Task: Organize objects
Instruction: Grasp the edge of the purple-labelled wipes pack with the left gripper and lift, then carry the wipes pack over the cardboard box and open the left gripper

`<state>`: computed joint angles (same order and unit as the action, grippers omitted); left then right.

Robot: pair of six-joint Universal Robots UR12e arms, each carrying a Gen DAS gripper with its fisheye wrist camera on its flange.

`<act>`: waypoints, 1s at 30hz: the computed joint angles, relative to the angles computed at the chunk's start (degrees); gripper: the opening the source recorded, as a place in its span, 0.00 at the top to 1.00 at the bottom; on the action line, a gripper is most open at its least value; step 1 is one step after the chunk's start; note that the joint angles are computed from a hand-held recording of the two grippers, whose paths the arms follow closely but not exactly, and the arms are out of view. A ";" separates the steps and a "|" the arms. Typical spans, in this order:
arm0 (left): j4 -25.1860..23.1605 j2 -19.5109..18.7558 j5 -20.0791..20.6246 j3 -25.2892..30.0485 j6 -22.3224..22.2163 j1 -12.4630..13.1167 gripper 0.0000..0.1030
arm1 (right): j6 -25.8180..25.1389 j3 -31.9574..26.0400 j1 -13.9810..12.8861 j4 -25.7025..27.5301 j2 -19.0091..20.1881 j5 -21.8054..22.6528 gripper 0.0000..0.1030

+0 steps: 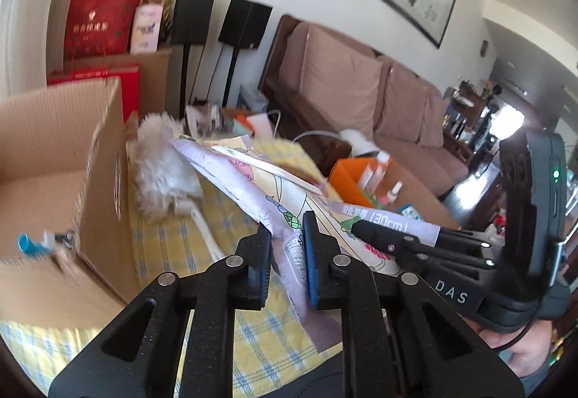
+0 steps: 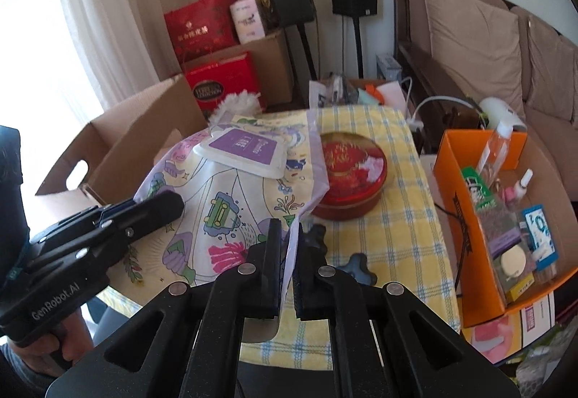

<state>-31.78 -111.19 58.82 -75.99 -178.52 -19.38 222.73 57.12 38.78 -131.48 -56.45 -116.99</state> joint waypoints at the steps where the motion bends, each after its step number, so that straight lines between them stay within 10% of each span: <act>1: 0.58 0.09 -0.33 0.26 0.03 0.11 0.87 | -0.23 0.04 0.11 -0.67 -0.12 -0.48 0.96; 16: 5.27 2.11 0.54 2.22 -2.91 2.81 0.87 | -9.48 -11.47 1.68 -2.12 4.13 -3.76 0.96; 30: 8.59 4.99 7.65 -1.32 -8.85 7.93 0.87 | -19.69 -42.80 1.96 7.87 21.26 7.61 0.96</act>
<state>-23.19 -106.20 66.47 -77.31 -187.37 -11.45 203.04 14.33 40.73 -123.61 -35.19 -109.37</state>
